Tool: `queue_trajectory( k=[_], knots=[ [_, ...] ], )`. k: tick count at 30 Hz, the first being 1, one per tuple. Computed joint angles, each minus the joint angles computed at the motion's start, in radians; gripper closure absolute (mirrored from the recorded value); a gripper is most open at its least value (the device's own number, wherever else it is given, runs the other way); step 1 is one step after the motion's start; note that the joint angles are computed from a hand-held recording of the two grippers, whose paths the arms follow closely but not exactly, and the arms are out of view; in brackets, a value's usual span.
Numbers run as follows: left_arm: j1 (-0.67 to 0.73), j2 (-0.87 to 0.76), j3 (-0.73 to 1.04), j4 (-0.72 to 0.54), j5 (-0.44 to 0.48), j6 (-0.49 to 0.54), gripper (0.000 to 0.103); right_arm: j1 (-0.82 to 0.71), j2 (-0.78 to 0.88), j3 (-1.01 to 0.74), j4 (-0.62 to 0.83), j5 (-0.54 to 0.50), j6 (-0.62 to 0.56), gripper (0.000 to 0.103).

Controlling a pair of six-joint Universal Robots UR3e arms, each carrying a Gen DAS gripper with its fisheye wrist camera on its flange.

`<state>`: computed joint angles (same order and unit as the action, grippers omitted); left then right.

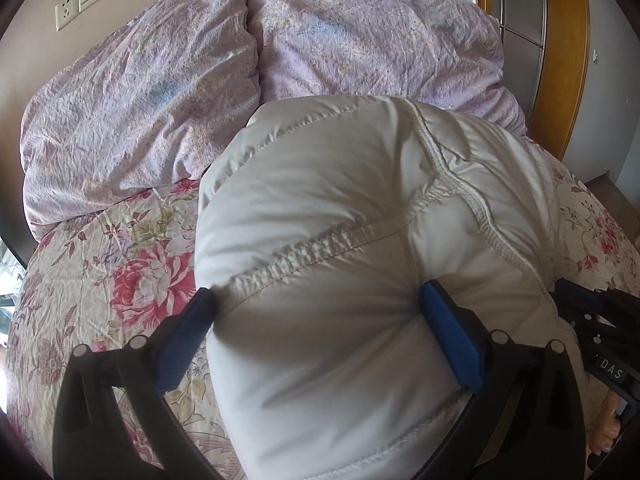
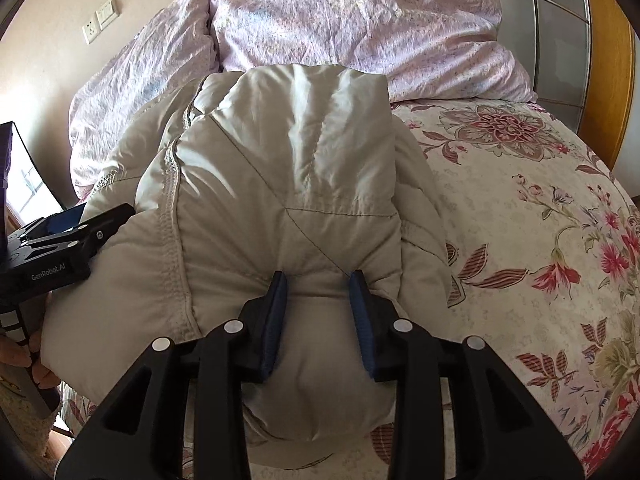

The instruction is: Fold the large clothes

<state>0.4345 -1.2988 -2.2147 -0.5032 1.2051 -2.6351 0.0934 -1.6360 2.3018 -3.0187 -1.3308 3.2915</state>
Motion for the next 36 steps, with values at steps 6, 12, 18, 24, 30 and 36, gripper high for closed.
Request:
queue_trajectory(
  k=[6, 12, 18, 24, 30, 36],
  knots=[
    [-0.002, -0.014, -0.039, 0.082, -0.001, -0.008, 0.002, -0.012, 0.015, 0.027, -0.051, 0.022, 0.024, 0.069],
    [0.254, 0.112, 0.07, -0.421, -0.271, 0.164, 0.002, -0.048, -0.088, -0.091, 0.263, 0.051, -0.023, 0.063],
    [0.445, 0.133, 0.18, -0.688, -0.355, 0.322, 0.002, -0.187, -0.24, -0.139, 0.468, 0.157, -0.046, 0.004],
    [0.463, 0.008, 0.289, -0.806, -0.324, 0.37, 0.002, -0.364, -0.145, -0.274, 0.75, 0.404, -0.115, 0.001],
    [0.456, -0.024, 0.312, -0.856, -0.335, 0.386, 0.002, -0.394, 0.052, -0.377, 0.85, 0.519, -0.135, 0.001],
    [0.438, -0.062, 0.339, -0.899, -0.346, 0.396, 0.002, -0.374, 0.201, -0.444, 0.891, 0.584, -0.166, 0.001]
  ],
)
